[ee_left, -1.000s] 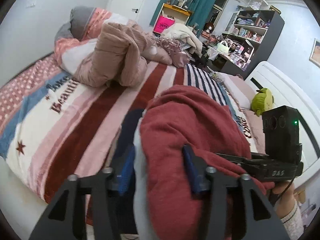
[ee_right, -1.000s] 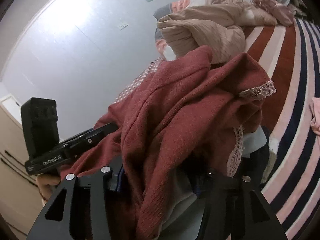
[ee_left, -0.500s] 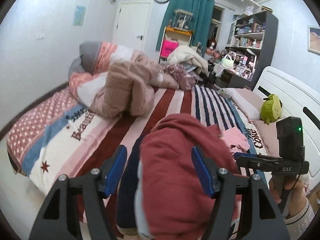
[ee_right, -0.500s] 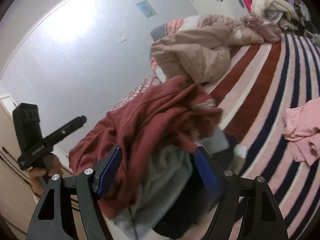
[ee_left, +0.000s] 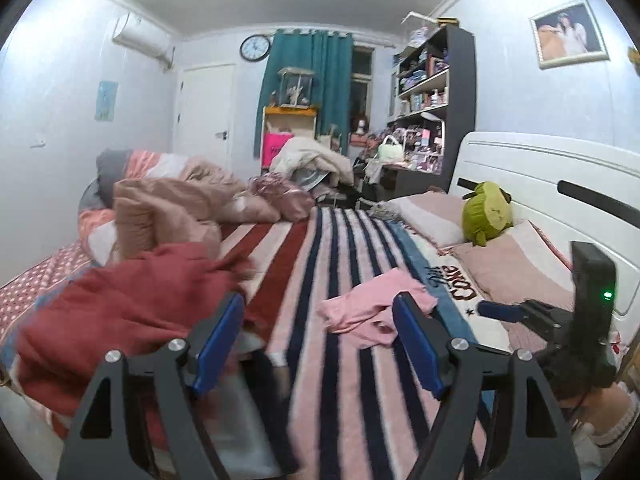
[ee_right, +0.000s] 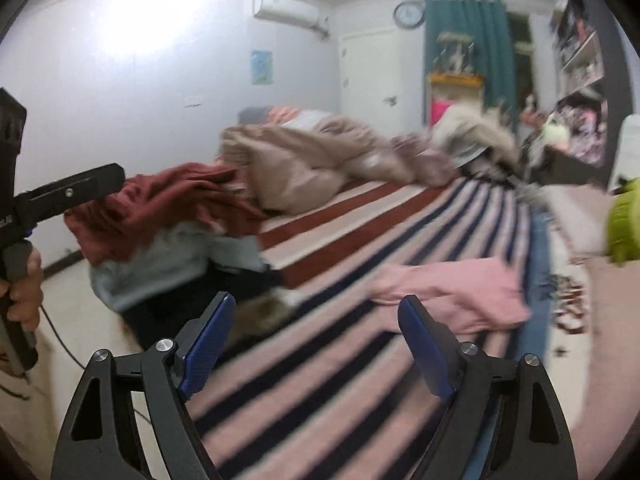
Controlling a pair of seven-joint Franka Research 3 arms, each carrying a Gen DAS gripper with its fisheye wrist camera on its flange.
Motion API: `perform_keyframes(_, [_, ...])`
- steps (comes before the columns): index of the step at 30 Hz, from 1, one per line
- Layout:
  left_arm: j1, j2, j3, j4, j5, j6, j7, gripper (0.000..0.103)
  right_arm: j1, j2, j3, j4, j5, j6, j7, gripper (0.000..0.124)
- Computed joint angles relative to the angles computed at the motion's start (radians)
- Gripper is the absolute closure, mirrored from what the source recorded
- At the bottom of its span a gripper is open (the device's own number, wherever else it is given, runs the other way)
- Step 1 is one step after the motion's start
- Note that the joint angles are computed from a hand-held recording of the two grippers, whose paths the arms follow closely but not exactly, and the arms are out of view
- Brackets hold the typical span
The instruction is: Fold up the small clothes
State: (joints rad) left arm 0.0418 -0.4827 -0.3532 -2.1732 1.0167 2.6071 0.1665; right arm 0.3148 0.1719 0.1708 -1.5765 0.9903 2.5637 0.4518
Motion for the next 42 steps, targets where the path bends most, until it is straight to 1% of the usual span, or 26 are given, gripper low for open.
perform_keyframes(1, [0.024,0.036,-0.047,0.03,0.047,-0.015,-0.05,0.02,-0.017,-0.022,-0.002,-0.038,0.051,0.032,-0.056,0.028])
perform_keyframes(2, [0.033,0.065,-0.075,0.052,0.094,-0.024,-0.094,0.019,-0.024,-0.033,-0.006,-0.058,0.079,0.051,-0.088,0.021])
perform_keyframes(3, [0.037,0.092,-0.093,0.069,0.149,-0.02,-0.136,0.018,-0.035,-0.051,-0.011,-0.087,0.126,0.073,-0.14,0.021])
perform_keyframes(4, [0.039,0.124,-0.11,0.089,0.204,-0.02,-0.176,0.013,-0.044,-0.065,-0.019,-0.111,0.167,0.09,-0.194,0.021])
perform_keyframes(5, [0.039,0.158,-0.132,0.112,0.254,-0.044,-0.214,0.011,-0.048,-0.077,-0.027,-0.132,0.195,0.109,-0.236,0.021])
perform_keyframes(6, [0.035,0.19,-0.154,0.134,0.296,-0.081,-0.246,0.007,-0.055,-0.091,-0.035,-0.159,0.239,0.139,-0.295,0.021])
perform_keyframes(7, [0.027,0.228,-0.177,0.159,0.339,-0.122,-0.278,0.006,-0.057,-0.097,-0.043,-0.171,0.269,0.149,-0.326,0.021])
perform_keyframes(9, [0.004,0.274,-0.188,0.187,0.388,-0.162,-0.316,0.004,-0.074,-0.113,-0.065,-0.2,0.337,0.131,-0.385,0.021])
perform_keyframes(12, [-0.04,0.338,-0.193,0.225,0.421,-0.224,-0.343,0.002,-0.101,-0.121,-0.1,-0.225,0.383,0.078,-0.388,0.021])
perform_keyframes(14, [-0.073,0.378,-0.192,0.252,0.434,-0.277,-0.339,0.002,-0.111,-0.121,-0.111,-0.23,0.399,0.066,-0.386,0.021])
perform_keyframes(16, [-0.101,0.391,-0.178,0.255,0.447,-0.297,-0.344,0.002,-0.121,-0.121,-0.118,-0.236,0.412,0.065,-0.388,0.021])
perform_keyframes(19, [-0.138,0.405,-0.146,0.26,0.451,-0.294,-0.348,0.001,-0.128,-0.128,-0.122,-0.25,0.426,0.065,-0.4,0.021])
perform_keyframes(21, [-0.165,0.418,-0.127,0.27,0.451,-0.308,-0.348,0.001,-0.129,-0.128,-0.124,-0.253,0.431,0.065,-0.402,0.021])
perform_keyframes(33, [-0.309,0.404,0.008,0.25,0.458,-0.325,-0.349,0.001,-0.12,-0.148,-0.124,-0.273,0.433,0.066,-0.412,0.021])
perform_keyframes(36, [-0.328,0.4,0.028,0.246,0.453,-0.328,-0.345,0.001,-0.116,-0.149,-0.125,-0.272,0.433,0.063,-0.406,0.021])
perform_keyframes(42, [-0.34,0.397,0.037,0.243,0.452,-0.335,-0.345,0.001,-0.11,-0.152,-0.125,-0.273,0.433,0.067,-0.401,0.021])
